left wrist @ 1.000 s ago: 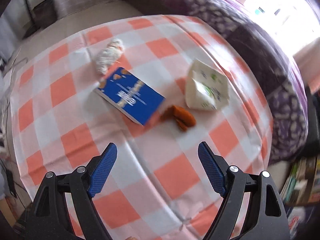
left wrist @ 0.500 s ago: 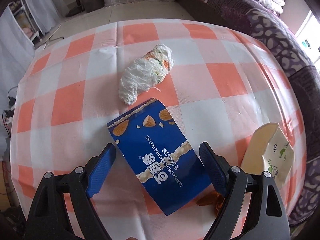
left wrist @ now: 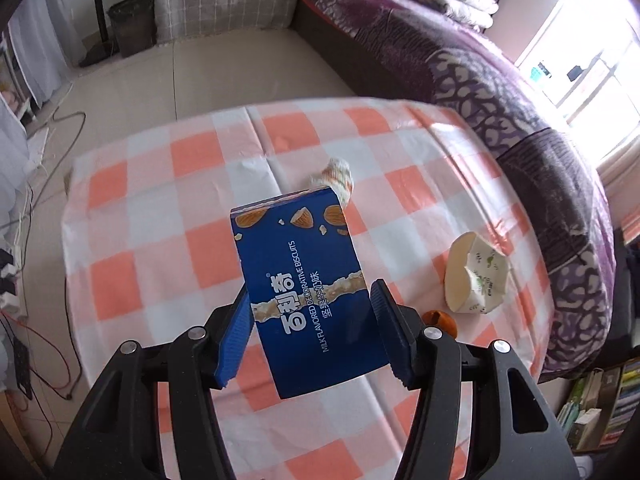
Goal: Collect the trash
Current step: 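Grasp the blue biscuit box with the left gripper, then grasp the small orange peel with the right gripper while the left holds the box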
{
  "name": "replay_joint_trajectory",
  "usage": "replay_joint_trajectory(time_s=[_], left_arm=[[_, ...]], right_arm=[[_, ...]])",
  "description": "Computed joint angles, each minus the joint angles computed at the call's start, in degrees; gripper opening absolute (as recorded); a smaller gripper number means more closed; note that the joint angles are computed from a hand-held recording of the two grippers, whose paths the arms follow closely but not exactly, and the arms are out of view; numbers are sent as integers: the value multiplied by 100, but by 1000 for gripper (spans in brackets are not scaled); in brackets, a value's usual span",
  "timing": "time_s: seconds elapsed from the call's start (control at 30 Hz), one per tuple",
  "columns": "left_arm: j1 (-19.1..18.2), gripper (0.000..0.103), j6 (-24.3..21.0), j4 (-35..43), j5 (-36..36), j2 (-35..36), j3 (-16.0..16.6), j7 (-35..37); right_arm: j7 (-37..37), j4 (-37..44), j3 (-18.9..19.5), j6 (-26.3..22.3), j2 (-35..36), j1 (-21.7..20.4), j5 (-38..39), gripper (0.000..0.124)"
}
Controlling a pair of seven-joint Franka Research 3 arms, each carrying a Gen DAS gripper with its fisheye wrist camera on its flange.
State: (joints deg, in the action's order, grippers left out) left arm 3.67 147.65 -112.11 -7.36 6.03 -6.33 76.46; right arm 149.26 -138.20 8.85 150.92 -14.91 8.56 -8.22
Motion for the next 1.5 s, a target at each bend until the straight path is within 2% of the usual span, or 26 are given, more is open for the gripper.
replay_joint_trajectory(time_s=[0.07, 0.13, 0.2, 0.27, 0.33, 0.43, 0.6, 0.67, 0.7, 0.73, 0.8, 0.87, 0.97, 1.07, 1.27, 1.37, 1.4, 1.43, 1.5], left_arm=[[103, 57, 102, -270, -487, -426, 17, 419], [94, 57, 262, -566, -944, -838, 106, 885], [-8, 57, 380, -672, -1298, -1035, 223, 1262], [-105, 57, 336, -635, -1627, -1106, 332, 1608], [-138, 57, 440, -664, -1614, -1183, 375, 1665], [-185, 57, 569, -707, -1606, -1268, 437, 1724], [-211, 57, 326, -627, -1995, -1247, 578, 2057], [-165, 57, 354, -631, -1916, -1235, 573, 2018], [-146, 57, 364, -642, -1891, -1237, 574, 1998], [-133, 57, 346, -631, -1915, -1227, 586, 2010], [-104, 57, 307, -607, -1995, -1205, 610, 2039], [-78, 57, 281, -579, -2062, -1188, 617, 2062], [-62, 57, 299, -599, -2113, -1207, 601, 2109], [-79, 57, 286, -608, -2231, -1233, 604, 2257], [-92, 57, 233, -608, -2373, -1250, 610, 2360], [-105, 57, 236, -608, -2357, -1257, 597, 2398], [-111, 57, 219, -622, -2362, -1260, 593, 2387], [-118, 57, 183, -622, -2377, -1261, 594, 2391], [-123, 57, 175, -638, -2400, -1272, 595, 2410]], right_arm=[[-172, 318, 21, 40, 415, 100, -3, 96], [-24, 648, 49, 142, 830, 202, -129, 96], [105, 1031, -7, 441, 1353, 385, -110, 96], [559, 1576, -110, 603, 1951, 583, -581, 96], [871, 2038, -287, 677, 2413, 830, -959, 96], [981, 2832, -576, 493, 3088, 1223, -1304, 96], [800, 3770, -1166, 165, 3780, 1862, -1891, 95], [653, 3975, -1272, 5, 3930, 1961, -1810, 87], [500, 4069, -1252, -40, 4006, 1934, -1659, 69], [427, 4170, -1277, -148, 4071, 1956, -1563, 45], [520, 4102, -1384, -41, 4047, 2022, -1486, 35], [574, 3971, -1435, 113, 3966, 2045, -1405, 11], [748, 3717, -1571, 319, 3754, 2132, -1522, 9], [689, 3492, -1525, 575, 3539, 2042, -1489, 8], [838, 3255, -1556, 500, 3189, 2043, -1890, 8], [563, 3162, -1347, 563, 3099, 1850, -1747, 9], [561, 3195, -1334, 462, 3102, 1846, -1727, 16], [714, 3214, -1376, 383, 3107, 1898, -1823, 47], [1387, 3187, -1581, 421, 3129, 2095, -2383, 79]])
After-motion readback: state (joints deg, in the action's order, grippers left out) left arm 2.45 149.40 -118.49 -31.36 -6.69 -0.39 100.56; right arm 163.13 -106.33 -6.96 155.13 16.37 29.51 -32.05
